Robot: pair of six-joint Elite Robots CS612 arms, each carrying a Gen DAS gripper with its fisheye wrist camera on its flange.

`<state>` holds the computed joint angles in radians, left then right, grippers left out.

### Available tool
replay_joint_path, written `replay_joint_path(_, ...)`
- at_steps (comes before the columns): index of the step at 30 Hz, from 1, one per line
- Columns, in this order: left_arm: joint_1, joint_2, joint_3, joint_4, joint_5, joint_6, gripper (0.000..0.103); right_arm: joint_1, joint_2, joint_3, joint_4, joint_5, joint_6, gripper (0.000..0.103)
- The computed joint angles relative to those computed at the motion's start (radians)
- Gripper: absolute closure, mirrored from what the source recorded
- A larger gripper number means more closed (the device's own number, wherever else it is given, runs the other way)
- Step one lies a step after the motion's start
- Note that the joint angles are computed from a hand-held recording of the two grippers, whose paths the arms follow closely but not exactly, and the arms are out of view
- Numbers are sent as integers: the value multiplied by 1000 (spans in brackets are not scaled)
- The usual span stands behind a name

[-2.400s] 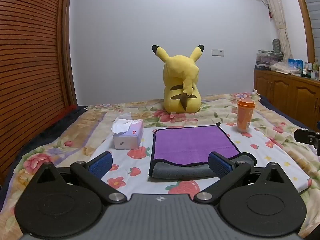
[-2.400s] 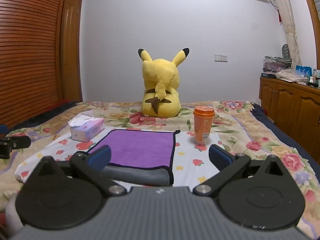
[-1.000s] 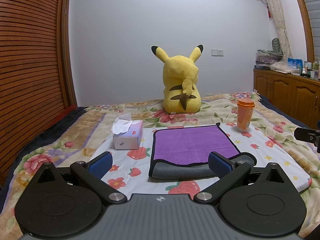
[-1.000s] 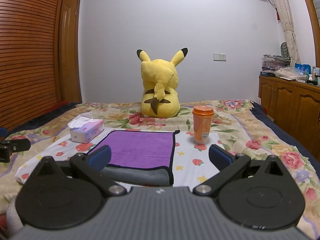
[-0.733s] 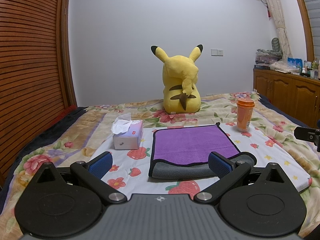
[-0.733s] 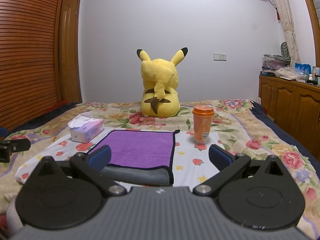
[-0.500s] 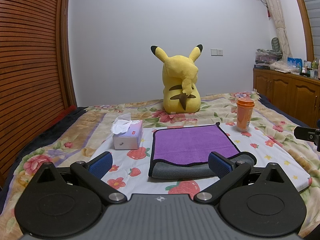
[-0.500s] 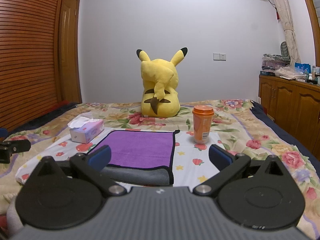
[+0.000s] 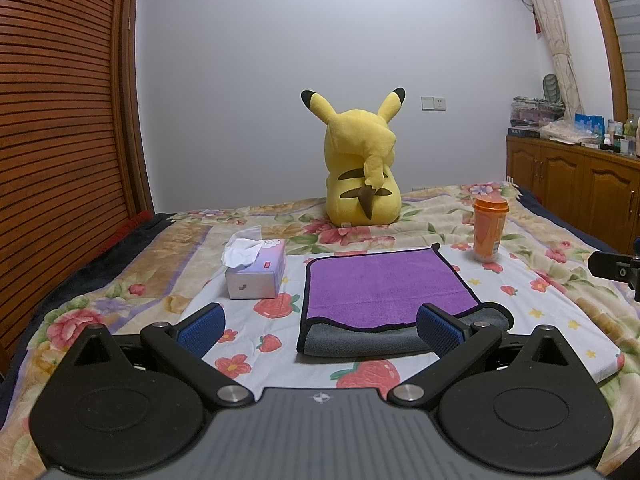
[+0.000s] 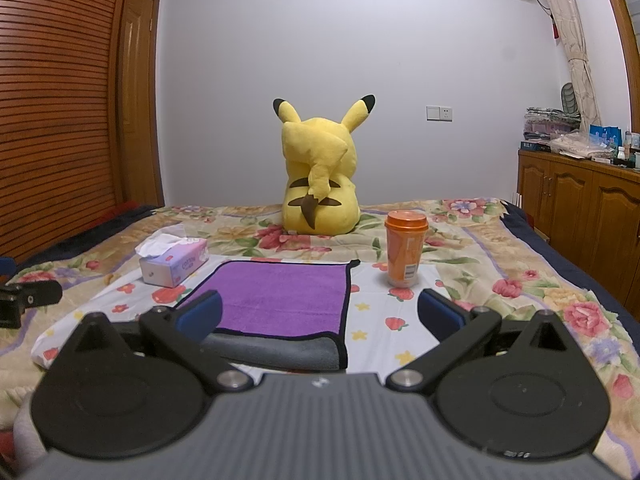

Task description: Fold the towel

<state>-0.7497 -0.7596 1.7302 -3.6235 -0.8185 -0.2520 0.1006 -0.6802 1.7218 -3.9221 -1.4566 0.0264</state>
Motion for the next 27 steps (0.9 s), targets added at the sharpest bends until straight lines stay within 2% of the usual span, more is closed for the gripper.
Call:
replay_joint_path(17, -2, -1, -1, 28, -6, -11, 0, -3, -6, 4, 4, 4, 0, 0)
replay_joint_path(27, 7, -8, -6, 100, -46, -36, 0, 8, 1, -14, 41, -5, -21, 0)
